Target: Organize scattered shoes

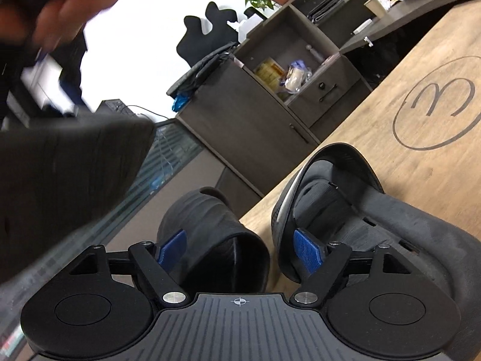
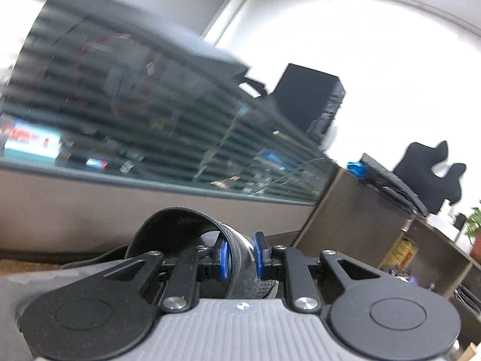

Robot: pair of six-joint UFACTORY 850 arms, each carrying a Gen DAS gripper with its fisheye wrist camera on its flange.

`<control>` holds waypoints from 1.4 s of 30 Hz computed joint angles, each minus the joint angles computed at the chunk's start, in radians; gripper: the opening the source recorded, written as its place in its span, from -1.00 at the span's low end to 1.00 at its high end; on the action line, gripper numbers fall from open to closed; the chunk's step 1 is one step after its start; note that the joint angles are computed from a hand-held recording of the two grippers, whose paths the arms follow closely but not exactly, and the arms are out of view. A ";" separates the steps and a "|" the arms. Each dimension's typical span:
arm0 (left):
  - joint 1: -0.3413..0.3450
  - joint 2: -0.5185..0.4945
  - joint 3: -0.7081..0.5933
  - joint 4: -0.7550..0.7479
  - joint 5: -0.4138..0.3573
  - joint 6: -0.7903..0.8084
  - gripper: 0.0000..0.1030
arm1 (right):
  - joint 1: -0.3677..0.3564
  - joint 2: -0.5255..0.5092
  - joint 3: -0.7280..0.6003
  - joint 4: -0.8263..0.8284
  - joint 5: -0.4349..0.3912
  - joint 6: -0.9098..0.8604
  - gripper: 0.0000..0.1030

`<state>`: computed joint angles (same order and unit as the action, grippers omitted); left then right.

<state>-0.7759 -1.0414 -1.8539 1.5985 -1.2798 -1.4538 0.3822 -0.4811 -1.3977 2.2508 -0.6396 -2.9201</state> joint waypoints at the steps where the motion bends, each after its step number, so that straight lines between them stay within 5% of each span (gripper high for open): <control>1: -0.001 0.002 0.003 0.001 -0.003 -0.001 0.58 | -0.020 0.004 0.005 0.001 -0.024 0.003 -0.63; 11: 0.009 0.024 0.039 0.011 0.025 -0.040 0.59 | -0.222 -0.032 0.029 -0.012 -0.195 0.123 -0.61; 20: 0.022 0.005 -0.015 0.038 0.069 0.076 0.59 | -0.303 -0.115 0.012 -0.113 -0.162 0.165 -0.61; 27: 0.050 0.007 -0.069 -0.013 0.221 0.136 0.48 | -0.301 -0.187 -0.027 -0.207 -0.071 0.231 -0.61; 33: 0.072 -0.032 -0.169 -0.136 0.288 0.233 0.04 | -0.306 -0.213 -0.037 -0.279 -0.017 0.301 -0.39; 38: 0.080 -0.051 -0.196 -0.174 0.311 0.234 -0.67 | -0.288 -0.221 -0.046 -0.269 0.053 0.298 -0.14; 42: 0.083 -0.054 -0.196 -0.144 0.324 0.165 -0.78 | -0.273 -0.236 -0.052 -0.211 0.074 0.287 -0.24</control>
<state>-0.6932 -1.0953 -2.0503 1.4544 -0.9558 -1.2883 0.1088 -0.7174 -1.4494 2.0399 -0.5657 -2.6328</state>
